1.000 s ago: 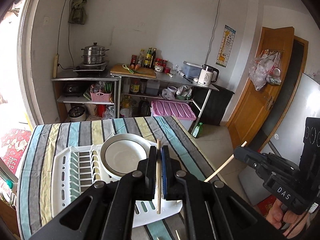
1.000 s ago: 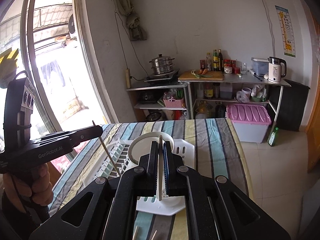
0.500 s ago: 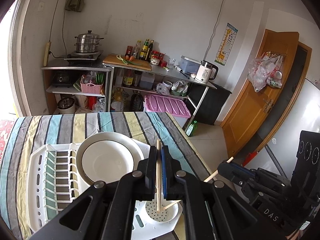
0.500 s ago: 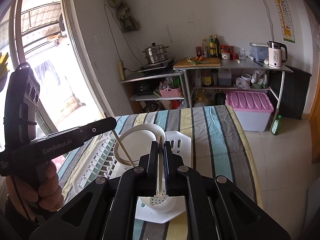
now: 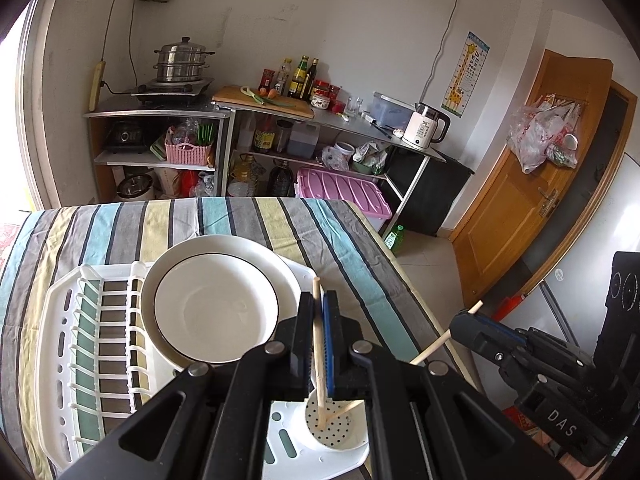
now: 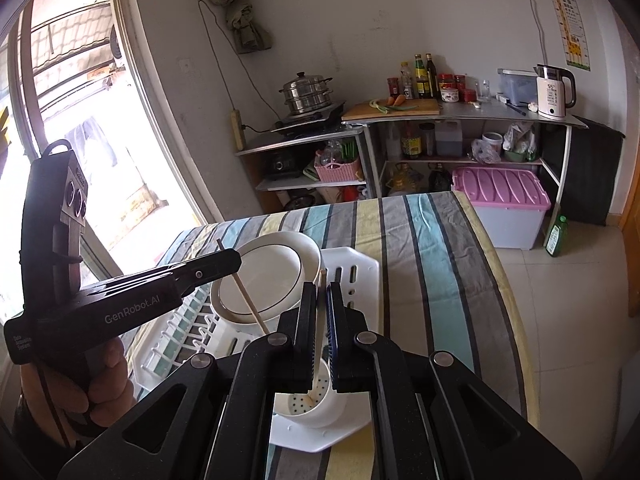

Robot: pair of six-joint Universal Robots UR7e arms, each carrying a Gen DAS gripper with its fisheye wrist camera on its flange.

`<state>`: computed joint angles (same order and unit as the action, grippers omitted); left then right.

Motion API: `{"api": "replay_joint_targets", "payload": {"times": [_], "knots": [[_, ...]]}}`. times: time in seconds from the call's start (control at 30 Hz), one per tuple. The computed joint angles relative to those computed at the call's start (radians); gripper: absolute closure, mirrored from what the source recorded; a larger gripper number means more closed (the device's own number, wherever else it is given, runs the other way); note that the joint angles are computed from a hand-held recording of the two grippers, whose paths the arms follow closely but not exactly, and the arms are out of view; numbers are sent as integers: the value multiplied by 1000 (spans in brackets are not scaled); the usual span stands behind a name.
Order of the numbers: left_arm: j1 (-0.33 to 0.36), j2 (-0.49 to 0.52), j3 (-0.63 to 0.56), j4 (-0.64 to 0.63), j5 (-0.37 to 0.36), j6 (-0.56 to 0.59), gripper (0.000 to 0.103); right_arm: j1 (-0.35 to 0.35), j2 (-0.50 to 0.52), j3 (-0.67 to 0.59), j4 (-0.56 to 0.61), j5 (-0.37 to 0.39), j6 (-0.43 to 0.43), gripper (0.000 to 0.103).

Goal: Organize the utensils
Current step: 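Lower the chopsticks into the white cup and open both tools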

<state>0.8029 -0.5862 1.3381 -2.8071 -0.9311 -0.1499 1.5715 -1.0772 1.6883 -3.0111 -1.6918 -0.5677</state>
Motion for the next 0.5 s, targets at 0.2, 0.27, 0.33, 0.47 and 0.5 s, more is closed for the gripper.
{"api": "replay_joint_targets", "payload": {"times": [0.2, 0.27, 0.33, 0.47, 0.5], "knots": [[3, -2, 7, -16, 11, 17, 97, -3, 2, -10, 2, -24, 5, 98], [5, -6, 13, -17, 7, 13, 95, -5, 0, -9, 7, -27, 7, 97], [5, -9, 17, -18, 11, 10, 89, -6, 1, -10, 8, -39, 9, 92], [6, -18, 33, -23, 12, 8, 83, -10, -3, -5, 12, -44, 4, 81], [5, -21, 38, -25, 14, 8, 82, -10, -5, -1, 7, -47, 2, 81]]}}
